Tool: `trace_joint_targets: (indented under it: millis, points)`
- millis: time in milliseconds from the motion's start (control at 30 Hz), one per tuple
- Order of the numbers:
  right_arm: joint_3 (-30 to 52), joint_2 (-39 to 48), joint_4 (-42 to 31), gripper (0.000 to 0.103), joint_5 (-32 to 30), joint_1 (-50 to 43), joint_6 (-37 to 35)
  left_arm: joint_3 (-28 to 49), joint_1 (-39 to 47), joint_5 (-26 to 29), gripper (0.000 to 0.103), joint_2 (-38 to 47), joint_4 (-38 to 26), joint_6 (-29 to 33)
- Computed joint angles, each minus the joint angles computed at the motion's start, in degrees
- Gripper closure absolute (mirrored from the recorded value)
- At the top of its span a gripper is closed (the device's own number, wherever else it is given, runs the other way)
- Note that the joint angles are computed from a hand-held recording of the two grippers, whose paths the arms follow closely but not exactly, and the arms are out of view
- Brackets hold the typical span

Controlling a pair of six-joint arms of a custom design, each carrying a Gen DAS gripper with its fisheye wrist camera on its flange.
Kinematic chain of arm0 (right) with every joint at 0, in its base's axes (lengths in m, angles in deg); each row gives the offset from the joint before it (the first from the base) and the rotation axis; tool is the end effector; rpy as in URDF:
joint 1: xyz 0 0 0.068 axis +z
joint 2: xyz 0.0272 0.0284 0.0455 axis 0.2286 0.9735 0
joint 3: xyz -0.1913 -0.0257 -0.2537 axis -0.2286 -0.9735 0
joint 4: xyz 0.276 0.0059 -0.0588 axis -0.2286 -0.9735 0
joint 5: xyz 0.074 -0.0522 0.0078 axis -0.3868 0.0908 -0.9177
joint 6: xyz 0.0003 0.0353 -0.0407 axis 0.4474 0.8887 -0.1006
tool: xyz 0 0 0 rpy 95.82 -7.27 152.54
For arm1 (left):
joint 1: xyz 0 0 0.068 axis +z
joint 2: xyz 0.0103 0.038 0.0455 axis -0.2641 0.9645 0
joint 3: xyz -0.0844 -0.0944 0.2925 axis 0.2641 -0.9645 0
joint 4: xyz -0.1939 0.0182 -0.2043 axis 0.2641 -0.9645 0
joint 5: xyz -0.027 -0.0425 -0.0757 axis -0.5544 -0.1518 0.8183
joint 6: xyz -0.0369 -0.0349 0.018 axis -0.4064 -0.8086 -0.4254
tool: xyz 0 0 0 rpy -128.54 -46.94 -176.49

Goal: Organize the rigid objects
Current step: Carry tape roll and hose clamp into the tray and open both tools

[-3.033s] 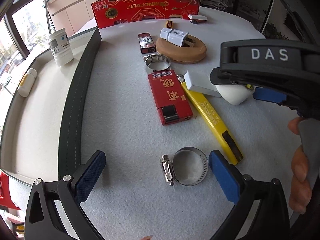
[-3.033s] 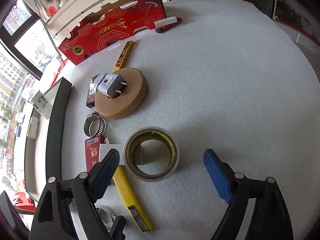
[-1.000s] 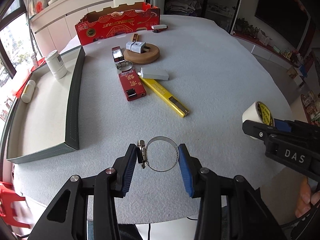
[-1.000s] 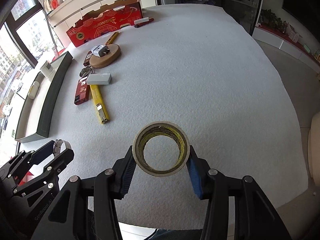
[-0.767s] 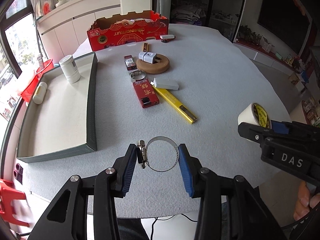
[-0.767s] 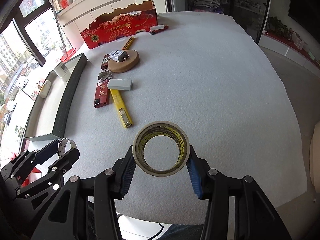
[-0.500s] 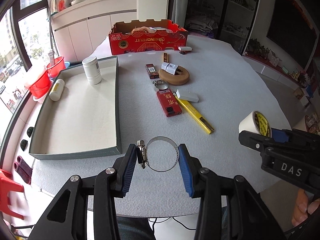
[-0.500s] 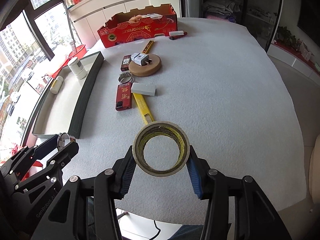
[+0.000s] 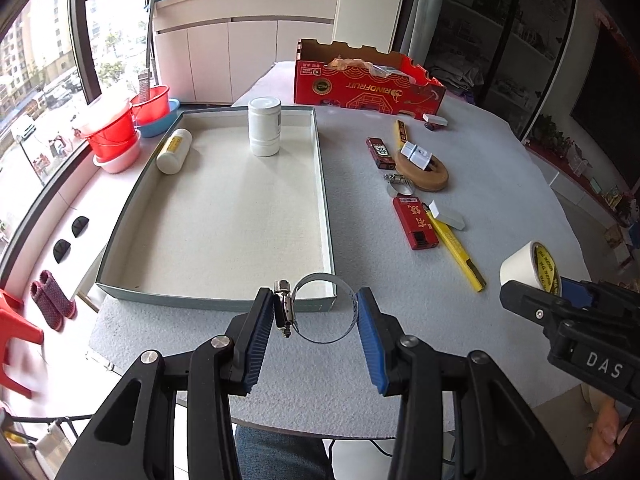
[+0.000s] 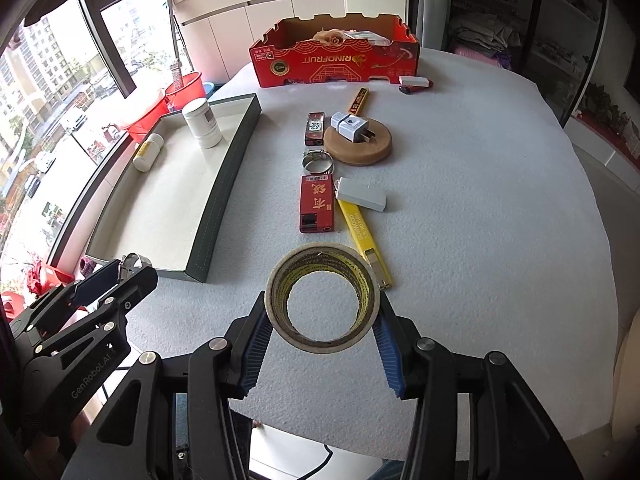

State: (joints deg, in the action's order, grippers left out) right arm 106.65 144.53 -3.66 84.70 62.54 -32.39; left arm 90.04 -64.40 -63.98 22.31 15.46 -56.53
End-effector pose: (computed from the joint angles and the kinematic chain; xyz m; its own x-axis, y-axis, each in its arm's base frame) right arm 0.1613 0.1789 0.1154 -0.9099 -0.0421 -0.4128 -0.1246 0.9766 0.1751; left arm 0.1432 -0.1450 0.0842 -0.8232 -0.0646 -0.5641 -0.0019 0.9938 -0.1110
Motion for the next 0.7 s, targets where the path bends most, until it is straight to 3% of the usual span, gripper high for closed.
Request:
trace_joint_targets:
  millis: [267,700]
  points:
    - [5.61,3.93,-1.41,0.053,-0.75,0.88,-1.93,-2.23,6.85,3.62,0.058,-3.04,1.09,3.53]
    - [18.73,9.48,-4.70,0.053,-2.32,1.06,-8.16,-0.33,22.96,3.37,0.058,-14.51,-7.27,17.06]
